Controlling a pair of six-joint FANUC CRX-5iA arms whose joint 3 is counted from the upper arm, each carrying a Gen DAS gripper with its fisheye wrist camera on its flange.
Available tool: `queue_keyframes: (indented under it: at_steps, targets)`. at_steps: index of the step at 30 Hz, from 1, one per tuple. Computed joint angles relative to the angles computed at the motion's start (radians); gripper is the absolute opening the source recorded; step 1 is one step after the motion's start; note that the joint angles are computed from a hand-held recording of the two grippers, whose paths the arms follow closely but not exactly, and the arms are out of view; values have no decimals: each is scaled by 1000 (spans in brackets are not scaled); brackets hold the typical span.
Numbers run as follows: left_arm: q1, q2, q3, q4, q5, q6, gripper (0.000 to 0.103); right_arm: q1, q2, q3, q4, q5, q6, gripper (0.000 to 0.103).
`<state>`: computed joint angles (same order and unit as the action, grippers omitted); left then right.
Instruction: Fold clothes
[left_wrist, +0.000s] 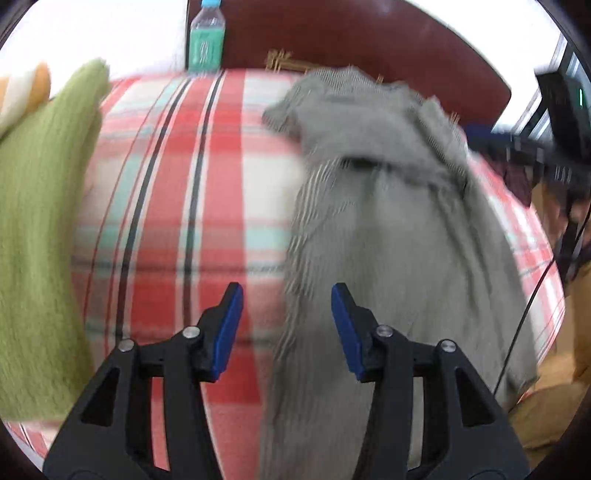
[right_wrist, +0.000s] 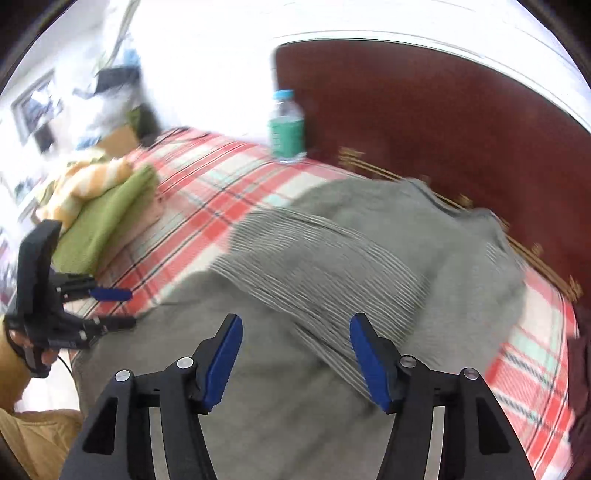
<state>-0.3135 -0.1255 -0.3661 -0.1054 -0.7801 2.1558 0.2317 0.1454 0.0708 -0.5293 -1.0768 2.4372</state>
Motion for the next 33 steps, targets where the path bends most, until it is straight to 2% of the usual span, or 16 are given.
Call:
queue_keyframes:
  at_steps: [4,7,12,16,19,21,23,24,25,28,33]
  targets:
    - [-8,-23,-49,32,22,-37,51,129,36,12,95,44,-110,63]
    - [5,-57,-109,111,71,-103,52,210,93,50,157,57,-217,63]
    - [7,-91,-159,174,94,-171,51,331,188,86,311,112,-419,63]
    - [5,-103,-182,225,102,-228,34,398,255,88,454,124,-553,63]
    - [12,-110,-206,275,117,-275,21,422,279,58,555,168,-649,63]
    - [10,-109,-204,271,117,-274,15,413,279,61,535,175,-648,61]
    - [7,-106,-202,271,119,-272,12,404,274,55,535,191,-658,31]
    - [3,-103,-195,264,118,-271,10,393,276,67,519,184,-658,24]
    - [-4,-100,-186,250,117,-262,9,381,279,78,503,176,-657,13]
    - [-24,-101,-170,228,124,-250,9,306,287,152,344,113,-613,8]
    - [-27,-122,-202,343,184,-357,8,138,281,253,33,-13,-519,8]
